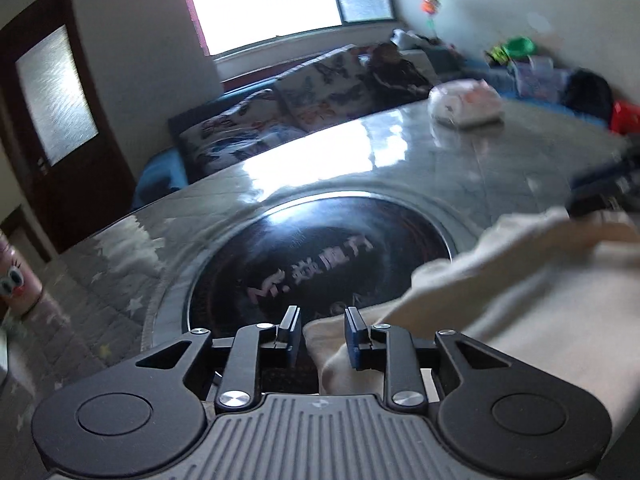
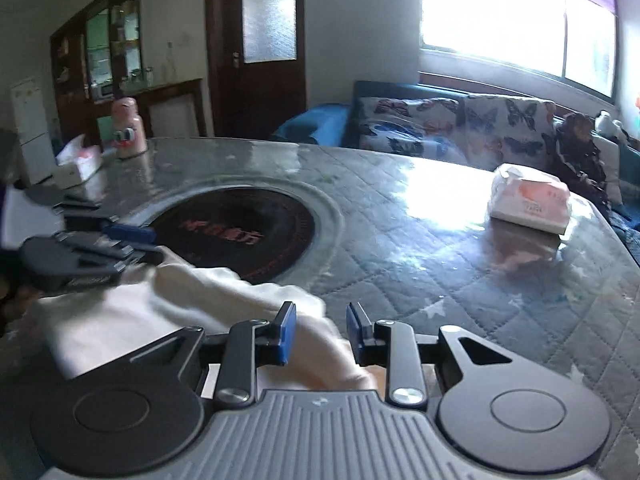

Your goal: Fold clothes

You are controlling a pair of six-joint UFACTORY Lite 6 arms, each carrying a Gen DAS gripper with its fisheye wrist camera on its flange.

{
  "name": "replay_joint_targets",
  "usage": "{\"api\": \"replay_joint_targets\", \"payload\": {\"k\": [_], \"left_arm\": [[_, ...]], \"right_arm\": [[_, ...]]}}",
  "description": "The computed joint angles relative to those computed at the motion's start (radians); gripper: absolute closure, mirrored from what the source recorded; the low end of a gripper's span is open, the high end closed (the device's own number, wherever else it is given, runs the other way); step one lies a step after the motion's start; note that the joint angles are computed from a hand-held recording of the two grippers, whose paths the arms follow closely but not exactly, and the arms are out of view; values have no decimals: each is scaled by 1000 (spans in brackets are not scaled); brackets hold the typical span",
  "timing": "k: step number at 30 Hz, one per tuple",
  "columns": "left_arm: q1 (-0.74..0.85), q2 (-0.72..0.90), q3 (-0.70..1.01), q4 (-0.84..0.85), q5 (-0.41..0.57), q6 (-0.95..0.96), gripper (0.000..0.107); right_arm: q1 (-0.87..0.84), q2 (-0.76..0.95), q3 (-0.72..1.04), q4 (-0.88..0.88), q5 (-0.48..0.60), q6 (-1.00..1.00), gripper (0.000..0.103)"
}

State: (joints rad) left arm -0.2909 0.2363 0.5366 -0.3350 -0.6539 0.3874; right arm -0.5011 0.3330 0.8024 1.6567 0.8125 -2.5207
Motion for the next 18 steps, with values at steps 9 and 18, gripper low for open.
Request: {"api": "replay_joint_targets", "payload": {"k": [9,18], "left_arm": [[-88,-92,-3,203,122,-267,82],[-102,93,139,180,134,-302,82]], "right_arm": [[74,54,35,7,-34,74,84],[94,128,43,143,-60,-37,88]]}}
